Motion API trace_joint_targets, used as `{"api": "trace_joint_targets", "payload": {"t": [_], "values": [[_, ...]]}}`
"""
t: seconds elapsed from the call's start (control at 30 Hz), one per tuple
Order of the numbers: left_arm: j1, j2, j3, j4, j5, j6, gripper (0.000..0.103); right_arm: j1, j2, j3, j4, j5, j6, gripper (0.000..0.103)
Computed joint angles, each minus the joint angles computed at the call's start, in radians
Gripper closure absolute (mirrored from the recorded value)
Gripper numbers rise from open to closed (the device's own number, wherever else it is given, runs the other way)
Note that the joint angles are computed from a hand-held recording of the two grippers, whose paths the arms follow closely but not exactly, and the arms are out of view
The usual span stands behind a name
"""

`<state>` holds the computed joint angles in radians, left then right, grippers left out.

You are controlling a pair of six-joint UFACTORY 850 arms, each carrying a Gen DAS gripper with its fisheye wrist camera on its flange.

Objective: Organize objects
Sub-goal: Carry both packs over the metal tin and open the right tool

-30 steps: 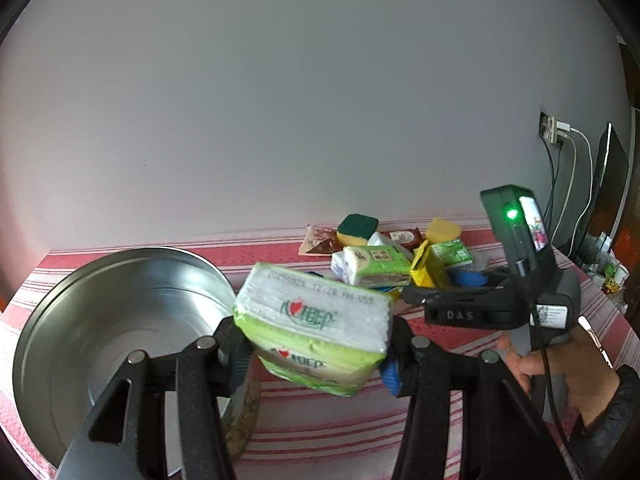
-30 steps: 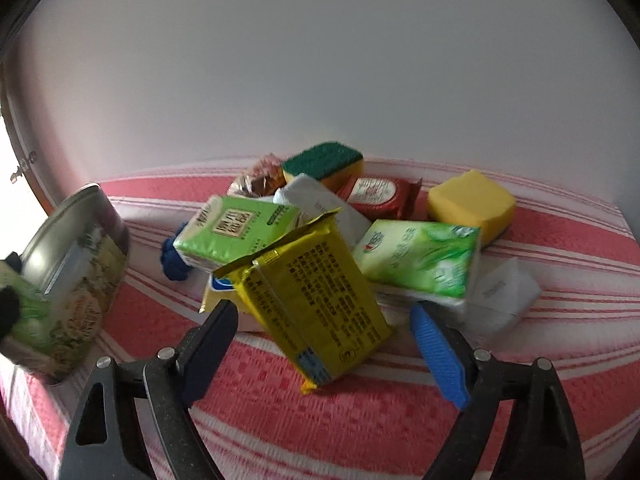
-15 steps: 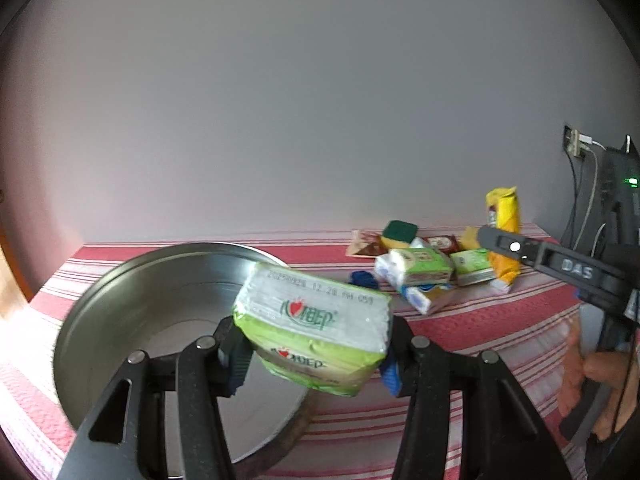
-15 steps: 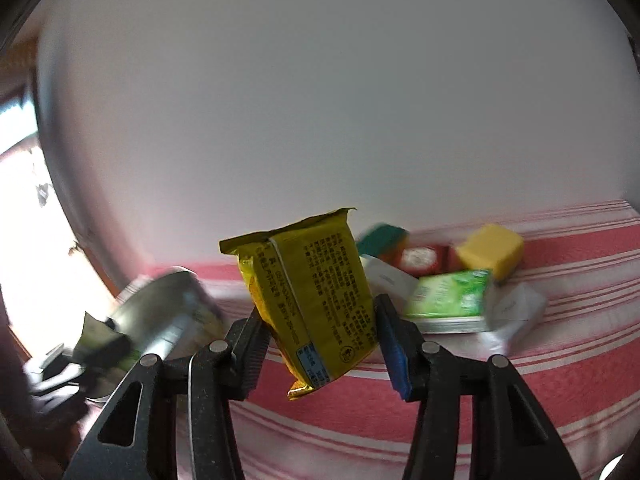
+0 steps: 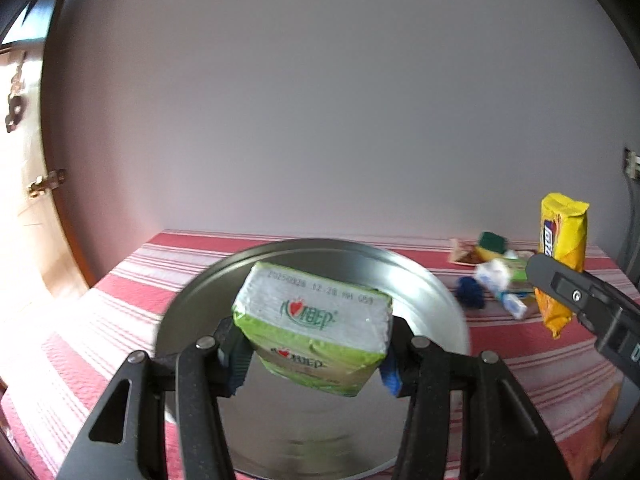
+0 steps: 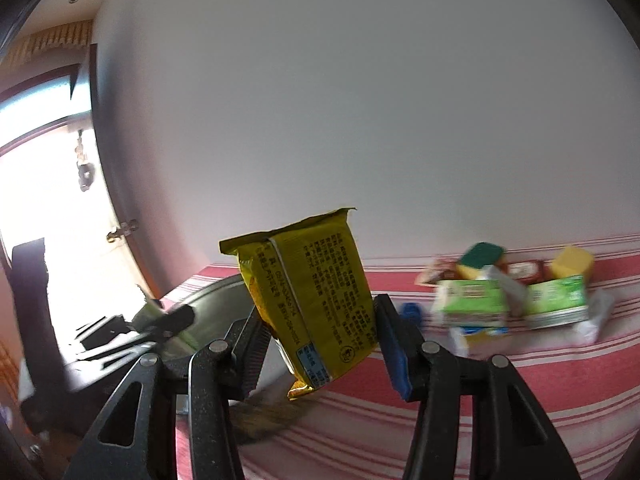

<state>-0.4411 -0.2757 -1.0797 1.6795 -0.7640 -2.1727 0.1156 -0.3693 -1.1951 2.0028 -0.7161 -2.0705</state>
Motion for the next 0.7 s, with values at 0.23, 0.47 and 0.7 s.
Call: {"api": "trace_joint_targets", "payload": {"t": [0.23,0.47,0.7], "values": [[0.057,0.017,0.015,-0.077,-0.006,0.043,0.052,0.11,-0.051,-0.078,0.018,0.049,0.037,0.05],[0.092,-0.012,-0.003,-0.124,-0.014,0.067,0.052,0.183,-0.106,-0.137,0.07,0.172,-0.037,0.05],[0.101,-0.041,-0.022,-0.173,-0.009,0.111,0.052,0.194,-0.133,-0.16,0.061,0.23,-0.051,0.05]]}}
